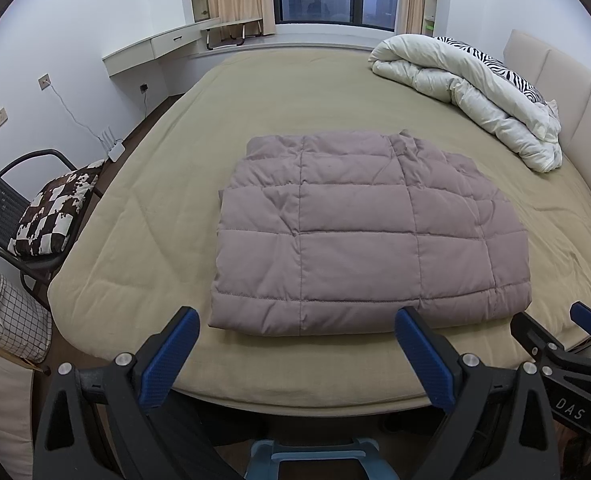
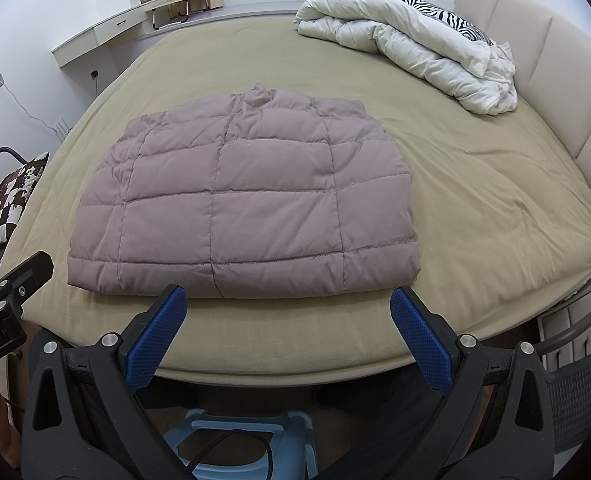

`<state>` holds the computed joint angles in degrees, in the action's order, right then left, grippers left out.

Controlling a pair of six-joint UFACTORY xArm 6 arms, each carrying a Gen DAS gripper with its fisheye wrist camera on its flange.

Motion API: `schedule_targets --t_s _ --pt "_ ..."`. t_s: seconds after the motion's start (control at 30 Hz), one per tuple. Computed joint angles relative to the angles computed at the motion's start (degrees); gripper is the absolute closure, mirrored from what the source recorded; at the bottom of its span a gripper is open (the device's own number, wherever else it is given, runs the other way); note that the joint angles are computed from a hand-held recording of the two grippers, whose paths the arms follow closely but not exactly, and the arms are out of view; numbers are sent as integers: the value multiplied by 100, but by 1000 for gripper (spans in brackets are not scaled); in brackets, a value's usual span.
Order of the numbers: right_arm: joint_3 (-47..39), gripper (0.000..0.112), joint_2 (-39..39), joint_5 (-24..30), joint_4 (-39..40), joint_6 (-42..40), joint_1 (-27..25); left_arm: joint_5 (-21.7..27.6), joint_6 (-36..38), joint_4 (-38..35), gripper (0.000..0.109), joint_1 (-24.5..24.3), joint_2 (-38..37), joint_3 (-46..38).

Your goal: Fold large clothes

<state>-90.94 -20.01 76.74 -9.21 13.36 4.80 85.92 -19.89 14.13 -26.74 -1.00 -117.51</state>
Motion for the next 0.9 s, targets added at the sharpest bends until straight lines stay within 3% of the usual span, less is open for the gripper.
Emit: schedule_targets --t_s 0.9 --pt "86 9 -34 -3 19 -75 -67 -46 71 -54 8 111 -7 59"
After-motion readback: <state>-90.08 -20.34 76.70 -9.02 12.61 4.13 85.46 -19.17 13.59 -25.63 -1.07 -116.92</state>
